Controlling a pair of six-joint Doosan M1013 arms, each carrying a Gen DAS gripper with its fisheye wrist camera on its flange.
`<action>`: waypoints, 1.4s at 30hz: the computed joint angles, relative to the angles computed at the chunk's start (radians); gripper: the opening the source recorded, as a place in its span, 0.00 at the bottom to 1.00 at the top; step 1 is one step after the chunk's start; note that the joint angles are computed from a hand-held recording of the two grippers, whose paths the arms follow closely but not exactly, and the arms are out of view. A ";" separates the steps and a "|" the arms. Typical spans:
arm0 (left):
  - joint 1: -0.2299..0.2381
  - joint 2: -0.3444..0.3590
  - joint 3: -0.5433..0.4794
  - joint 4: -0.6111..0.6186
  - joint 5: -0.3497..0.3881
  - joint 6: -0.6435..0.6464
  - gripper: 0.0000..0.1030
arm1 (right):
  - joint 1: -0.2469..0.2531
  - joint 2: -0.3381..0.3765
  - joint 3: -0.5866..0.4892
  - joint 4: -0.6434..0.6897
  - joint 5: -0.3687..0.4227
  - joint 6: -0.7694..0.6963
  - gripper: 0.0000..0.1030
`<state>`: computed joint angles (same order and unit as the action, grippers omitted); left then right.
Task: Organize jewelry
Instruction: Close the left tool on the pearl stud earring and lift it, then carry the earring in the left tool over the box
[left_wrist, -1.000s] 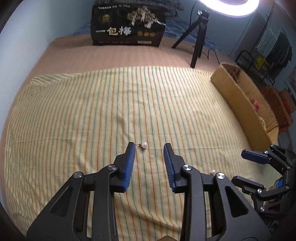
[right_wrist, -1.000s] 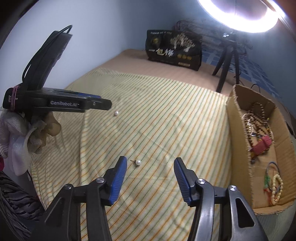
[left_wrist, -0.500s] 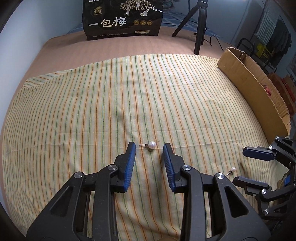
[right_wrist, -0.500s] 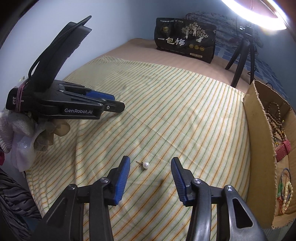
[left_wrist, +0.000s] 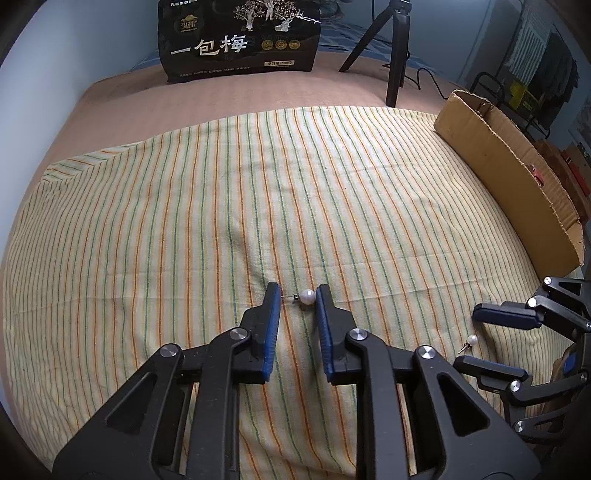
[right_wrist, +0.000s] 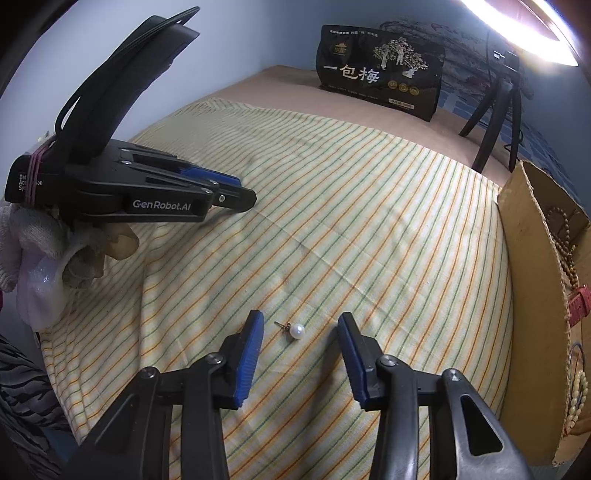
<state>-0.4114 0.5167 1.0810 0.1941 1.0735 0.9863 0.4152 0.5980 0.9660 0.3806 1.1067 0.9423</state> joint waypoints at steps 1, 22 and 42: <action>0.000 0.000 0.000 0.003 0.001 0.001 0.18 | 0.002 0.000 0.000 -0.006 -0.001 -0.004 0.34; -0.016 -0.024 0.000 0.047 -0.012 -0.061 0.17 | -0.020 -0.031 0.016 0.063 -0.016 -0.025 0.08; -0.085 -0.012 -0.117 0.096 -0.081 -0.107 0.17 | -0.116 -0.100 0.043 0.162 -0.075 0.007 0.08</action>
<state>-0.4966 0.5050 0.9635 0.2896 0.9928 0.8793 0.2989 0.4979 1.0088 0.5428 1.0318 0.9492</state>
